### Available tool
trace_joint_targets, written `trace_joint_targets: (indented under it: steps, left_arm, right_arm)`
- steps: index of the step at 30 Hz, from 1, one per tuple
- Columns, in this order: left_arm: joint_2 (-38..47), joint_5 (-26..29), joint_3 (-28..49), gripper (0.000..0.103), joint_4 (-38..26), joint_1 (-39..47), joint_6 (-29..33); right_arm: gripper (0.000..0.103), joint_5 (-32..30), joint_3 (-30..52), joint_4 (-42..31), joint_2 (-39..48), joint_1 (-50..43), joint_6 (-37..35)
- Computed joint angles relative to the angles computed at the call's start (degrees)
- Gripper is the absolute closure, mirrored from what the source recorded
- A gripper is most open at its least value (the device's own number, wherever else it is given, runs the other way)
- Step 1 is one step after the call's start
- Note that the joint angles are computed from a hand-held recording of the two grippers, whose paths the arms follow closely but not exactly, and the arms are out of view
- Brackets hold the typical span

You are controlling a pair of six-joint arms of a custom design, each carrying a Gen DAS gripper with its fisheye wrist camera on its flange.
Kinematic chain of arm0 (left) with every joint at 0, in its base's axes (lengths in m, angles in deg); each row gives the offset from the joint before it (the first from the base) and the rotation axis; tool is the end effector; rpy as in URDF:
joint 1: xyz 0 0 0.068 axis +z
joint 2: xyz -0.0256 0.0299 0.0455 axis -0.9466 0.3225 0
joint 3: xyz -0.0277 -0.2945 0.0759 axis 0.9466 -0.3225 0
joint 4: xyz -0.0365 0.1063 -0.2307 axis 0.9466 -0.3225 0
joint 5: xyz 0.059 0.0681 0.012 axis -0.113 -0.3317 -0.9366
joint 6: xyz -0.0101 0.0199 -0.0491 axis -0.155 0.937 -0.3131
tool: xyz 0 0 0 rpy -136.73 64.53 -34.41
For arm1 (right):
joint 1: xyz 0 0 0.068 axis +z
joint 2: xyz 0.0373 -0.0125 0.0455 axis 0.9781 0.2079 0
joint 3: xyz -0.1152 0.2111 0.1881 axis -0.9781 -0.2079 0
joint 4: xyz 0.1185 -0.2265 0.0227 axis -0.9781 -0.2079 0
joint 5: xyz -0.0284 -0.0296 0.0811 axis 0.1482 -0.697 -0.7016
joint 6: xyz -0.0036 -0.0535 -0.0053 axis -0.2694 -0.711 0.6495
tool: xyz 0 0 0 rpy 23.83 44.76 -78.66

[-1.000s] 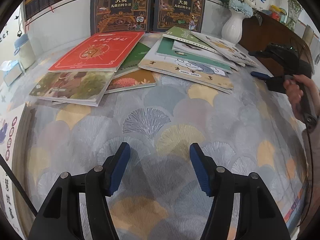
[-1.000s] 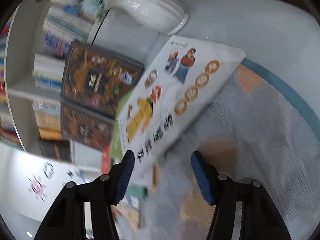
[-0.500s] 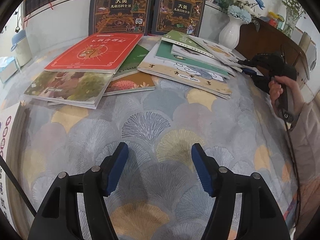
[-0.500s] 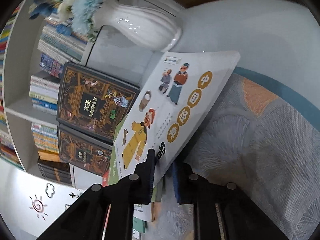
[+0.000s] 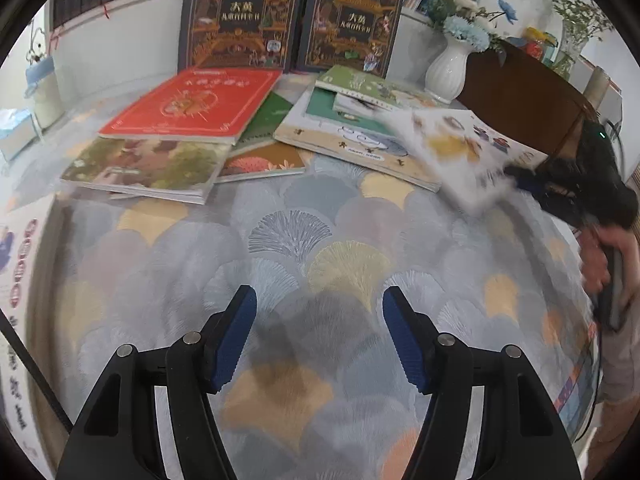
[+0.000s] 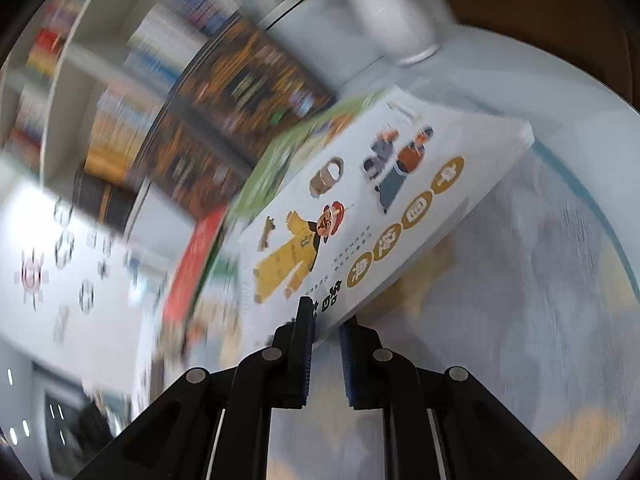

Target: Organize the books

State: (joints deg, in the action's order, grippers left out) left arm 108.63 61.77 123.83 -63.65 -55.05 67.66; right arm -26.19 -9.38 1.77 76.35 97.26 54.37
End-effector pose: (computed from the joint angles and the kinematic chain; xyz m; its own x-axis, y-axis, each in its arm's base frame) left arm 0.3583 0.0824 0.0663 -0.7051 0.3440 -0.6201 0.5545 0.8125 -0.1798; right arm 0.2593 0.0918 0.0698 -0.6327 0.6339 -0.4448 0.2659 0.7173 0.6440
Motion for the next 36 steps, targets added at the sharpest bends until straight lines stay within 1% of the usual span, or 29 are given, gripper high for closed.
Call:
trace_joint_targets:
  steps: [2,3,6,8,9,11,12,13,14,15,16,17,19,21,22,23,25,26,27,29,30,31,32,33,34,35,36]
  left_arm:
    - [-1.4,1.1,-1.1,0.039,0.0,1.2,1.1]
    - [-2.0,2.0,-1.4,0.039,-0.5,2.0,1.9]
    - [-4.0,4.6,-2.4,0.039,-2.1,4.0,4.6]
    - [-4.8,5.1,-3.1,0.039,-2.4,4.1,6.7]
    - [-4.9,4.7,-3.4,0.039,-2.1,3.7,7.0]
    - [-4.6,2.9,-4.1,0.039,-2.2,2.1,7.8]
    - [-3.8,2.4,-3.8,0.039,-3.6,1.2,8.9]
    - [-3.1,2.0,-3.8,0.039,-4.1,0.6,9.7]
    - [-2.3,0.8,-4.4,0.039,-2.8,-0.5,10.0]
    - [-1.3,-1.7,-5.4,0.039,0.4,-2.2,9.2]
    - [-0.4,-3.0,-5.6,0.035,2.2,-3.2,8.5]
    - [0.3,-1.7,-5.3,0.034,3.2,-3.6,7.3]
    - [0.6,-2.3,-3.8,0.033,1.3,-4.9,6.5]
    - [0.5,-1.9,-3.1,0.033,-1.8,-6.3,8.5]
    - [0.2,-1.6,-3.5,0.033,-2.6,-6.6,9.9]
    - [-0.4,-1.2,-4.5,0.033,-3.8,-6.9,11.9]
    - [-2.0,-3.2,-9.5,0.031,1.7,-7.0,12.7]
    - [-2.8,-3.2,-11.7,0.031,3.5,-6.1,14.0]
    - [-3.8,-2.6,-13.1,0.031,1.9,-4.4,16.9]
    - [-4.7,-0.8,-14.1,0.031,-3.5,-0.3,23.8]
    - [-5.2,-0.3,-14.4,0.031,-6.9,2.5,28.4]
    - [-5.7,-0.4,-15.0,0.031,-8.1,4.2,30.8]
    - [-6.5,-0.8,-16.0,0.031,-7.6,5.8,32.2]
    - [-7.4,-1.9,-18.1,0.031,-3.7,6.7,31.7]
    - [-7.7,-2.4,-19.2,0.030,-1.2,7.7,31.6]
    - [-7.8,-2.4,-19.3,0.030,-0.1,8.4,31.3]
    - [-7.1,-2.4,-17.6,0.030,-0.8,9.4,30.3]
  right_arm:
    - [0.091,-3.5,-2.6,0.9,-0.6,4.3,0.5]
    - [0.091,-4.3,-3.1,0.5,-0.8,6.2,0.7]
    - [0.091,-6.6,-4.6,-2.1,-2.3,15.7,-0.5]
    - [0.091,-7.4,-6.3,0.2,-1.5,19.4,0.0]
    - [0.090,-4.1,-6.6,-2.3,-2.2,21.3,0.6]
    - [0.086,3.0,-5.0,-9.5,-3.6,23.3,1.2]
    - [0.085,3.5,-5.3,-7.8,-2.3,22.9,1.6]
    - [0.084,2.2,-6.0,-4.0,-0.5,22.1,1.7]
    - [0.084,1.5,-5.6,-3.8,-0.1,21.3,0.7]
    - [0.084,1.8,-4.8,-4.6,0.1,21.0,-1.1]
    - [0.084,2.2,-4.5,-4.3,0.5,20.8,-2.4]
    - [0.084,2.4,-5.1,-2.5,1.4,20.5,-2.7]
    - [0.084,0.6,-5.4,0.1,2.7,17.8,-2.1]
    - [0.084,1.4,-4.5,-2.1,1.6,17.8,-2.3]
    - [0.080,2.7,-3.0,-5.9,0.2,18.5,-3.1]
    - [0.080,3.2,-1.5,-9.0,-0.7,18.8,-3.7]
    - [0.079,5.7,0.7,-14.7,-2.3,20.8,-3.9]
    - [0.079,5.4,1.0,-14.9,-2.3,21.1,-4.0]
    - [0.079,4.4,0.3,-13.2,-1.9,21.0,-3.9]
    - [0.079,2.0,-0.9,-9.7,-0.9,20.9,-4.0]
    - [0.079,0.8,-0.5,-9.2,-0.4,20.6,-4.4]
    - [0.079,-0.8,0.6,-9.4,0.2,20.5,-5.1]
    - [0.079,-1.9,2.0,-10.3,0.8,20.6,-5.7]
    - [0.079,-2.9,4.1,-11.8,1.4,20.7,-6.6]
    - [0.079,-3.2,7.0,-14.1,1.9,21.1,-7.9]
    - [0.079,-3.3,10.3,-17.6,2.6,21.4,-9.1]
    - [0.077,-3.1,13.7,-20.6,3.6,21.7,-10.4]
